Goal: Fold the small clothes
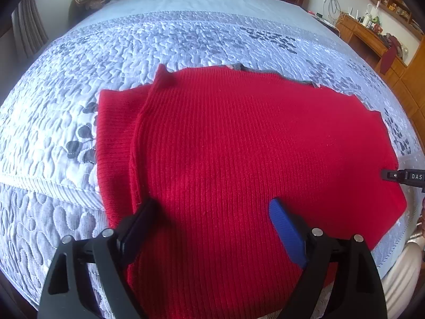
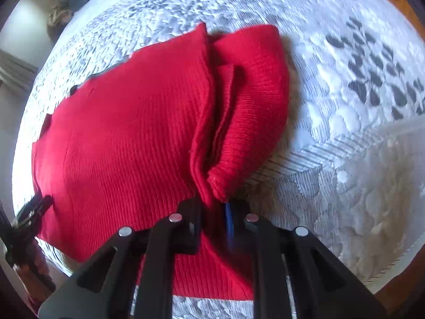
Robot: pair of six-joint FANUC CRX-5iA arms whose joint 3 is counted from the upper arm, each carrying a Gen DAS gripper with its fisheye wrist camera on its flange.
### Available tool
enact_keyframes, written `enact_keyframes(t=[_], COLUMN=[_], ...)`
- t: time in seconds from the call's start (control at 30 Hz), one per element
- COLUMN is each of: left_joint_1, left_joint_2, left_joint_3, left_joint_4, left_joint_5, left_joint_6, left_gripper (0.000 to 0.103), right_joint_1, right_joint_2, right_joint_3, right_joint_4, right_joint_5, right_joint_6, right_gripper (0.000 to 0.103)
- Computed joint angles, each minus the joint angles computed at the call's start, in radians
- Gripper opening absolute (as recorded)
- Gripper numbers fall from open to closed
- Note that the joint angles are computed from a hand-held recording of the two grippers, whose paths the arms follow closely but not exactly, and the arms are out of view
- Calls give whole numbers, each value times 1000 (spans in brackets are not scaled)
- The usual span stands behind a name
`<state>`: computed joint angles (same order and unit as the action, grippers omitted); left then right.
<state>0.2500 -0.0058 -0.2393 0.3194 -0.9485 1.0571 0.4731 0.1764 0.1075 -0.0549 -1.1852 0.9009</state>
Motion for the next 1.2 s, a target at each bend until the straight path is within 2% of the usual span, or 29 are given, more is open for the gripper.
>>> enact_keyframes(t=[0.23, 0.33, 0.53, 0.67, 0.83, 1.03, 1.1, 1.2], left_joint_1=[-2, 3, 78, 109, 149, 172, 182, 191], left_joint_2=[11, 23, 21, 13, 36, 74, 83, 76], left_joint_3=[-3, 29, 52, 55, 61, 81, 78, 68], left_joint_4=[5, 0, 116, 131, 166, 148, 158, 166], left_joint_5=[12, -37, -148, -166, -193, -208, -219, -218], left_joint_6=[-19, -14, -62, -104, -142, -126, -120, -124], left_gripper=[91, 90, 81, 81, 80, 80, 80, 80], right_joint_1=[-22, -28, 52, 121, 173, 247, 270, 281], right_joint_2=[12, 29, 64, 147, 244, 361, 392, 403], right_joint_3=[37, 94, 230, 382, 536, 677, 695, 689], right_joint_4=[-44, -50, 61, 113, 114, 111, 120, 105], right_joint_5=[-42, -101, -181, -252, -298, -355, -371, -379], right_joint_6=[-16, -46, -63, -31, 21, 81, 99, 118], right_gripper=[12, 12, 12, 12, 12, 12, 14, 32])
